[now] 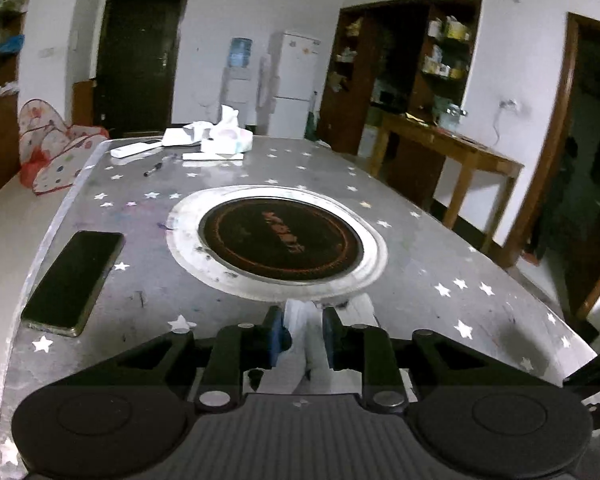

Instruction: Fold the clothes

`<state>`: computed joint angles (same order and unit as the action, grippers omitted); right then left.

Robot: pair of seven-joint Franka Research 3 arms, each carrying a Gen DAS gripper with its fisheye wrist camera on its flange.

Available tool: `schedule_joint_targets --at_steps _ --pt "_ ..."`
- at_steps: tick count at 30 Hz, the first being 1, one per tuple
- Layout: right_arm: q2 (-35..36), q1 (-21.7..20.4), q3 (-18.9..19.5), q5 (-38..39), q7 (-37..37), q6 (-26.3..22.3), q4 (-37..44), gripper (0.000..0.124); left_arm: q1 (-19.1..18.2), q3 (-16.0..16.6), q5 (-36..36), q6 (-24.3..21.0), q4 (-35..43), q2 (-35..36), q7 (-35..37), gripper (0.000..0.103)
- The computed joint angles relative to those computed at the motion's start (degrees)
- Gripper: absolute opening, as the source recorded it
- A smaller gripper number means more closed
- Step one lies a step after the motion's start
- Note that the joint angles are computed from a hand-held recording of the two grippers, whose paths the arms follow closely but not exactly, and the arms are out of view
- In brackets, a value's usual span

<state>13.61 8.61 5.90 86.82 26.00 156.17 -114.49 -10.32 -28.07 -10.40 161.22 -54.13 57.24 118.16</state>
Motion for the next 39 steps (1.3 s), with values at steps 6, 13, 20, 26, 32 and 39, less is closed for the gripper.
schedule_joint_targets --at_steps 6,13,20,26,32,39 --pt "3.14 1.47 0.36 -8.85 4.21 3.72 6.29 0.027 3.84 -1.09 -0.04 7.01 -12.59 -7.24 -1.76 0.036" --pt "11.99 3.33 0.68 -26.73 16.38 6.09 18.86 0.027 13.66 -10.27 0.99 10.16 -30.78 -16.03 1.00 0.037" --pt "20.90 9.45 -5.45 -48.11 32.64 7.23 30.01 0.035 11.56 -8.84 1.87 6.79 -28.76 -14.88 -0.09 0.037" --pt "26.43 11.49 -8.36 -58.92 40.57 7.13 36.93 0.035 4.14 -2.01 2.68 0.40 -13.30 -7.40 -4.13 0.037" --pt "30.17 10.40 -7.68 -64.83 45.18 7.06 41.44 0.035 -1.19 4.87 3.53 -5.82 -1.32 -0.89 -10.24 0.035" --pt "29.70 6.41 -2.58 -67.33 47.07 9.24 40.69 0.035 0.65 2.90 0.91 -3.84 -3.17 -1.94 -9.82 0.036"
